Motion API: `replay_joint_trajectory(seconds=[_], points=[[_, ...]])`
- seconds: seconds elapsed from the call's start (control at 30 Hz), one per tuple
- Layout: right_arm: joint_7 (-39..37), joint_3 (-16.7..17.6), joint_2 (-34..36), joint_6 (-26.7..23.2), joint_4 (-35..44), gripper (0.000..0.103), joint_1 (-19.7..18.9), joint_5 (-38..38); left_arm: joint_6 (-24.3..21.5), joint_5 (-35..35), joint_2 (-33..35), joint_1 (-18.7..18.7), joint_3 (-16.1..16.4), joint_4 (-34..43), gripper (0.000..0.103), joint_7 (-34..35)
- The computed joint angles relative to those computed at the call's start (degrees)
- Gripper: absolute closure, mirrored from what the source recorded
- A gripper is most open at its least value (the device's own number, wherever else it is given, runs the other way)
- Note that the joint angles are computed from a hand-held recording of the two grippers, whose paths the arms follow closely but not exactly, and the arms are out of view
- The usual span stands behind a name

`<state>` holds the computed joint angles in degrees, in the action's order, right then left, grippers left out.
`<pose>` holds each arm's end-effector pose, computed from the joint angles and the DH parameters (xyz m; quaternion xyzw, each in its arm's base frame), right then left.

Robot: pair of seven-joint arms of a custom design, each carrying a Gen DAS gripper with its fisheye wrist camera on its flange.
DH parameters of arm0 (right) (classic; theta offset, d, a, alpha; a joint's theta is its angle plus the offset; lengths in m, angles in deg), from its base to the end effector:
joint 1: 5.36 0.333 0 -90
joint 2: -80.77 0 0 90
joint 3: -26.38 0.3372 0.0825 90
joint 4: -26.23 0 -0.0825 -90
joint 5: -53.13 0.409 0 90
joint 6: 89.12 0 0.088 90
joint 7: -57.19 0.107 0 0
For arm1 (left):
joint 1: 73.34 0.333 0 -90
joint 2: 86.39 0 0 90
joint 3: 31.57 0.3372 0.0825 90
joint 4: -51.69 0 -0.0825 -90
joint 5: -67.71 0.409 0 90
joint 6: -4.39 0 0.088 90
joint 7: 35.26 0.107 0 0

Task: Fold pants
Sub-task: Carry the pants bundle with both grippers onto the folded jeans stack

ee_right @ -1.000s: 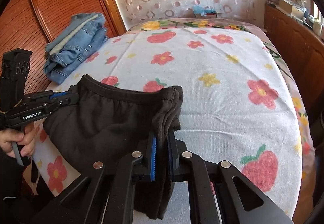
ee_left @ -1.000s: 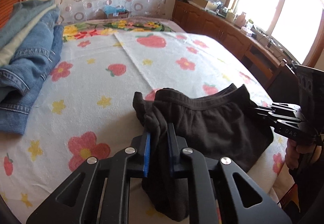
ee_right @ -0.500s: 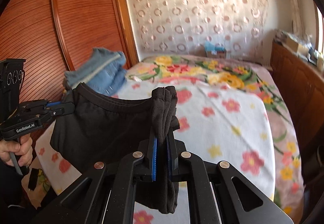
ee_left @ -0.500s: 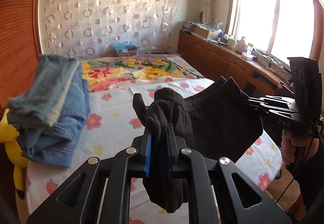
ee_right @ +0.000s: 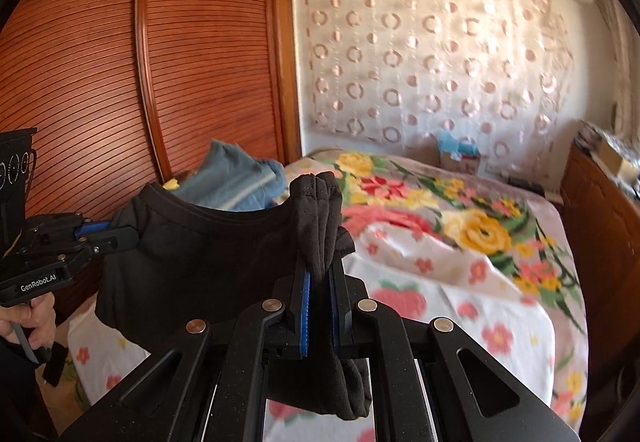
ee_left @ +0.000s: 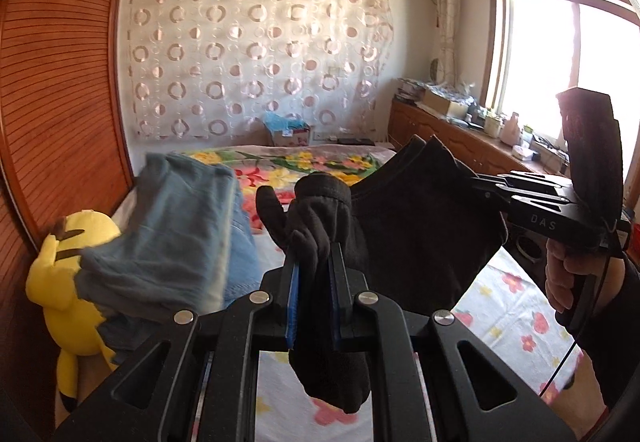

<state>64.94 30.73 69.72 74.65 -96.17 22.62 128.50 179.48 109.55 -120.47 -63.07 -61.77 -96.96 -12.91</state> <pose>0.4924 0.2523 0.5746 -0.7921 0.2872 -0.1921 0.5033 0.3838 -0.2193 0.5183 -0.6269 0.5939 -0.3775 0.3343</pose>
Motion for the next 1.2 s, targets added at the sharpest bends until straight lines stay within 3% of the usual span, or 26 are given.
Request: replay_joint_trajectory(seconds=[0.13, 0.4, 0.57, 0.73, 1.03, 1.2], points=[[-2.92, 0.77, 6.74, -0.32, 7.38, 0.096, -0.11, 2.24, 1.73, 0.94, -0.33, 3.0, 1.62, 0.34, 0.089, 0.96], [-2.85, 5.06, 18.35, -2.03, 20.48, 0.096, -2.96, -2.06, 4.58, 0.12, -2.76, 12.21, -1.91, -0.81, 0.089, -0.03], [-0.22, 7.44, 25.1, -3.05, 28.21, 0.096, -4.49, -7.92, 5.78, -1.93, -4.33, 16.18, -3.62, -2.68, 0.089, -1.04], [9.09, 8.24, 33.25, -7.04, 38.24, 0.096, -4.26, -19.88, 6.09, -4.62, -5.39, 19.23, -5.07, -4.75, 0.089, -0.93], [18.02, 11.12, 47.79, -15.88, 58.85, 0.096, -3.8, -34.25, 4.15, -7.41, -6.91, 18.11, -4.17, -8.01, 0.089, -1.91], [24.1, 9.88, 55.48, -20.18, 70.26, 0.095, -1.23, -41.73, 1.97, -6.93, -6.16, 16.74, -3.33, -8.26, 0.089, -3.02]])
